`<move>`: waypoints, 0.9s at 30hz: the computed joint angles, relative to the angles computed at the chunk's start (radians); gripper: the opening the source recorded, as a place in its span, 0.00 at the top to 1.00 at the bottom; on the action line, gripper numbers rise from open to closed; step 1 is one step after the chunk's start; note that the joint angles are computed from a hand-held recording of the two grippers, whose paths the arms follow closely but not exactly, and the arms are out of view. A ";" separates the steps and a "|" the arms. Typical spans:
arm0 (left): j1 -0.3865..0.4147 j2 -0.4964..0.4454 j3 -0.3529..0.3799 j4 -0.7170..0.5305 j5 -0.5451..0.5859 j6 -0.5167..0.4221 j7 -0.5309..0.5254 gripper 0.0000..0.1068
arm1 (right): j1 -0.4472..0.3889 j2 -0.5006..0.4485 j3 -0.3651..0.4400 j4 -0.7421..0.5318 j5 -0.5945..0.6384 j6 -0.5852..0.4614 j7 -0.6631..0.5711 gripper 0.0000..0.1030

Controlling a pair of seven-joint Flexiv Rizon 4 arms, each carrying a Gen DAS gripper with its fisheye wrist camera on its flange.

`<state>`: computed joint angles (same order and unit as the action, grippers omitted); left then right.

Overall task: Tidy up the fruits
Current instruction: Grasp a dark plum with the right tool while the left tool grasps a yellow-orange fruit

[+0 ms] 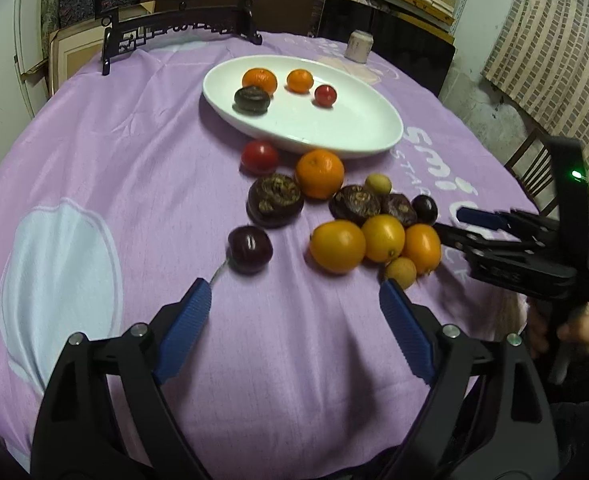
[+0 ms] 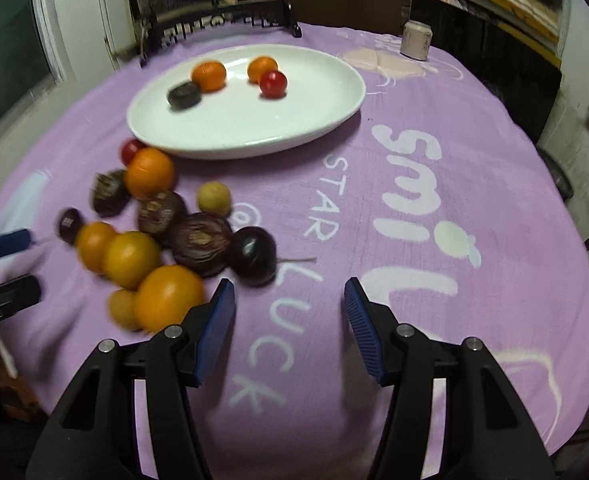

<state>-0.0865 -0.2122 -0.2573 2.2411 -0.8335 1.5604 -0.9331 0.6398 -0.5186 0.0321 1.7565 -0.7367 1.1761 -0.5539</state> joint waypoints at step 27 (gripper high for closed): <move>-0.066 -0.109 0.129 -0.153 0.382 -0.141 -0.265 0.44 | -0.030 0.108 -0.049 0.193 -0.096 0.218 0.114 0.72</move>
